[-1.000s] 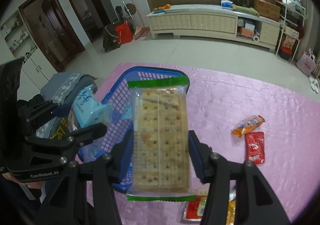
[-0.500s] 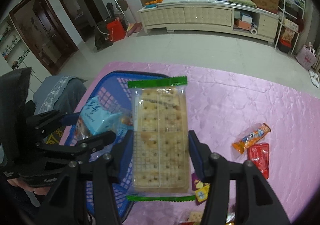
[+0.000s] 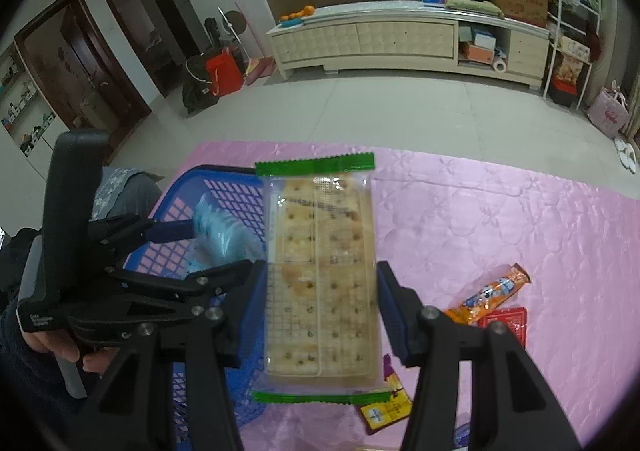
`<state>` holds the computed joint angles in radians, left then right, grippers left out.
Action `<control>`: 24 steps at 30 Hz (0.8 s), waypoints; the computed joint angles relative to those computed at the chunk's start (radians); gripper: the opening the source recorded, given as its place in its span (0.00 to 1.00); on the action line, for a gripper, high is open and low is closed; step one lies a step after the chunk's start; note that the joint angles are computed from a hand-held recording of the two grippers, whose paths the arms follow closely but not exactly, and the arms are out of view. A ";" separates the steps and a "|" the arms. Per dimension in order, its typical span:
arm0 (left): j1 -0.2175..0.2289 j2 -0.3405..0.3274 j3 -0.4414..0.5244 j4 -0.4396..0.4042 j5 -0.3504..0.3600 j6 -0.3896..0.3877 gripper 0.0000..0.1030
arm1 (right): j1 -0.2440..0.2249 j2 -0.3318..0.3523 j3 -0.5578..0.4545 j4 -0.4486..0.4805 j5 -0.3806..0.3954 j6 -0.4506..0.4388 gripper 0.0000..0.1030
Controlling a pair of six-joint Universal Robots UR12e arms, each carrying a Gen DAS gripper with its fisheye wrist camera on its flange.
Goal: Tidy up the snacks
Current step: 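Open the left gripper to drop the blue bag while the right gripper lowers crackers into basket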
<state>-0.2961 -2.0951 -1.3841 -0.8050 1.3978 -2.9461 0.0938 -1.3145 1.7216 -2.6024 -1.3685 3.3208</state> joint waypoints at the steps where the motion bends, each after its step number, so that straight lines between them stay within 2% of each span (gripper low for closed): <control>1: 0.000 0.005 -0.007 0.007 0.003 0.000 0.76 | -0.001 -0.001 0.002 0.000 0.000 0.002 0.56; 11: 0.017 0.079 -0.085 0.082 -0.008 -0.012 0.76 | 0.012 -0.022 0.000 0.001 -0.014 -0.004 0.56; 24: 0.057 0.195 -0.209 0.169 -0.018 0.001 0.76 | 0.068 -0.027 -0.037 0.022 -0.045 -0.043 0.56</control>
